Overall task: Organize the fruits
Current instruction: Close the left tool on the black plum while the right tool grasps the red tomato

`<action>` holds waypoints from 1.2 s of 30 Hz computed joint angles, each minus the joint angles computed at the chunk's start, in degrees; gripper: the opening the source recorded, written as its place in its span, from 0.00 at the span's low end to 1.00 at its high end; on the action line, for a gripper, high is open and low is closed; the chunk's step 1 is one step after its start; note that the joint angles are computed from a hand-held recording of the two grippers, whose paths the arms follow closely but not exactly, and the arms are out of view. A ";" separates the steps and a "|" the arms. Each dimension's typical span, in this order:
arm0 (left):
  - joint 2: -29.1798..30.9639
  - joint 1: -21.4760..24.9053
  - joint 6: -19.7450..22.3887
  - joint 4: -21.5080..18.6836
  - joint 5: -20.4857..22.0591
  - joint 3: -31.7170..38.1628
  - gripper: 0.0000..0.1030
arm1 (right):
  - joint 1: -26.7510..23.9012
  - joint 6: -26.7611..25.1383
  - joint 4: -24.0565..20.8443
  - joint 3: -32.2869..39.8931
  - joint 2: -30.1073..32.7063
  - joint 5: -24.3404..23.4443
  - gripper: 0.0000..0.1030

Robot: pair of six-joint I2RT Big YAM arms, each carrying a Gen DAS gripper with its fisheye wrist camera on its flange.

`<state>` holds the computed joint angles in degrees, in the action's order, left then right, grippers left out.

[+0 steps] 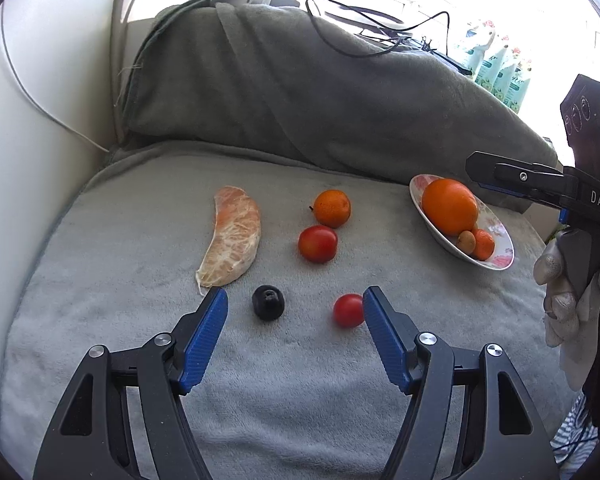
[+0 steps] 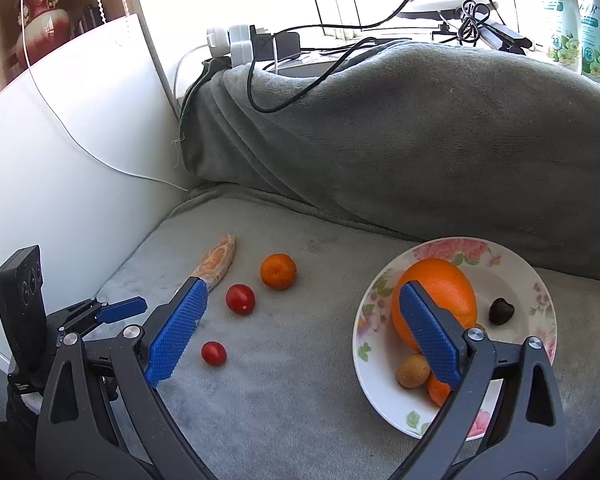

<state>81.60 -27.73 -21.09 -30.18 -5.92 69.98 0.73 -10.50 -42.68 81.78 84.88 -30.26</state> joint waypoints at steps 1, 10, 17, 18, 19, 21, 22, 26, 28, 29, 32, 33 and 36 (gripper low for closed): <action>0.02 0.22 -0.25 0.15 0.36 -0.12 0.68 | 0.39 -0.10 -0.31 0.19 0.22 0.00 0.96; 0.74 1.85 -0.56 0.18 2.52 -0.14 0.54 | 3.64 1.00 -1.60 1.27 2.32 0.23 0.89; 2.18 2.58 -0.31 -0.74 3.66 0.93 0.43 | 6.08 0.74 -3.48 2.64 4.66 1.22 0.74; 2.39 2.62 -0.25 -0.84 3.75 1.07 0.43 | 6.40 0.64 -3.77 2.87 5.06 1.41 0.70; 2.64 2.69 -0.18 -0.92 3.86 1.22 0.42 | 6.69 0.61 -3.96 3.00 5.39 1.61 0.68; 2.92 2.71 -0.06 -1.03 4.05 1.37 0.41 | 7.05 0.61 -4.19 3.11 5.93 1.60 0.64; 3.07 2.77 0.03 -1.06 4.18 1.43 0.41 | 7.20 0.50 -4.34 3.17 6.20 1.63 0.62; 3.50 2.87 0.13 -1.38 4.45 1.66 0.39 | 7.98 -0.43 -4.94 3.55 7.35 2.45 0.55; 3.71 2.87 0.22 -1.68 4.53 1.85 0.38 | 8.36 -0.52 -5.23 3.82 7.89 2.71 0.53; 3.84 2.84 0.34 -1.86 4.49 1.98 0.37 | 8.54 -0.60 -5.37 4.04 8.18 2.92 0.51; 4.08 2.78 0.50 -2.30 4.45 2.25 0.37 | 9.20 -0.99 -5.44 4.31 8.68 4.28 0.50; 4.38 2.94 0.57 -2.40 4.65 2.53 0.36 | 9.38 -1.13 -5.50 4.40 8.81 4.71 0.49; 4.72 3.05 0.39 -2.48 4.85 2.78 0.36 | 9.88 -1.49 -5.82 4.68 9.41 5.14 0.48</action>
